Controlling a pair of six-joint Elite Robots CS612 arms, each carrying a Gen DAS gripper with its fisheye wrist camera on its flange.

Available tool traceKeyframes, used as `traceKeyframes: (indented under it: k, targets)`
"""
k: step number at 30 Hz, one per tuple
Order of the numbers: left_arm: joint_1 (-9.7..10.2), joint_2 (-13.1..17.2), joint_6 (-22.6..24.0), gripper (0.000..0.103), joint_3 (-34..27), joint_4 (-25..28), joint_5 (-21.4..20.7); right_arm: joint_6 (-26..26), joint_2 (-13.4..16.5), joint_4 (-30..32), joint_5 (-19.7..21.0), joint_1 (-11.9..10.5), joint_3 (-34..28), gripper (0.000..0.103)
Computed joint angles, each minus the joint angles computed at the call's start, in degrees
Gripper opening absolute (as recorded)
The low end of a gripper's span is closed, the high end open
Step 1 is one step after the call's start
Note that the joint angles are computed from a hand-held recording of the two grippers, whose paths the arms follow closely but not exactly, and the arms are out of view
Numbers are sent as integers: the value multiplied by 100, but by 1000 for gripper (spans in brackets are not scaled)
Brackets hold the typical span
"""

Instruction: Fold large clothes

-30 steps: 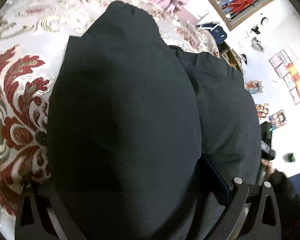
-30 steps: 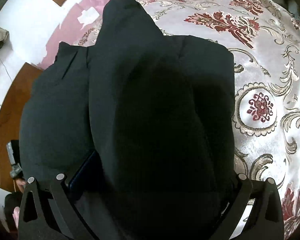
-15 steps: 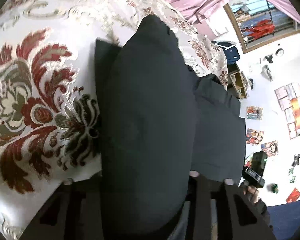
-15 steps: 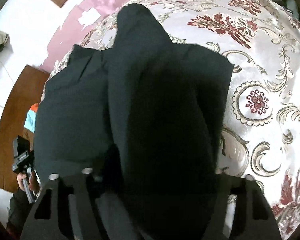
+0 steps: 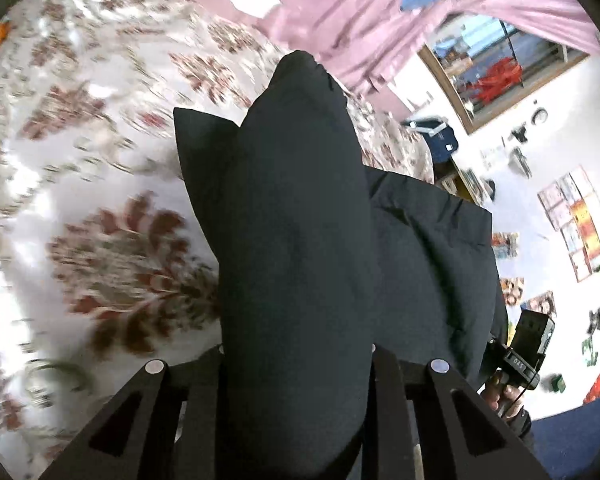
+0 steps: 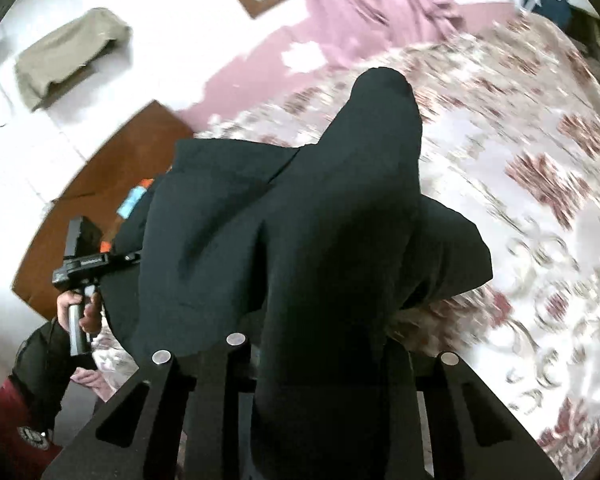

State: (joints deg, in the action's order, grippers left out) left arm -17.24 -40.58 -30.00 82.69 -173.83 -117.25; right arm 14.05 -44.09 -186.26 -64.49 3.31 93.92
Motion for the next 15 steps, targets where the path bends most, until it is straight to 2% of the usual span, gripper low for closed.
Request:
traceKeyframes:
  k: [4,6,8,10,12,15]
  targets:
    - [114,-211,117,21,275,-119,367,-28,175,80,301,67,-372,22]
    - [135,-176,177,22,272,-127,541,-16,300,145,277,133,-556,22]
    - [125,-69,215,22,180,5,764,-16,500,255,-40,237,-823,22]
    - [151,133,-166,23,61,139,847,65,659,403,-451,355,-1032,22]
    - [150,277,-315,25,-10,49,961,111,808,649,-958,492,-1226,22]
    - [123,313,-322,39,1,-3,1183,286,976,1164,-1490,609,-1489,27]
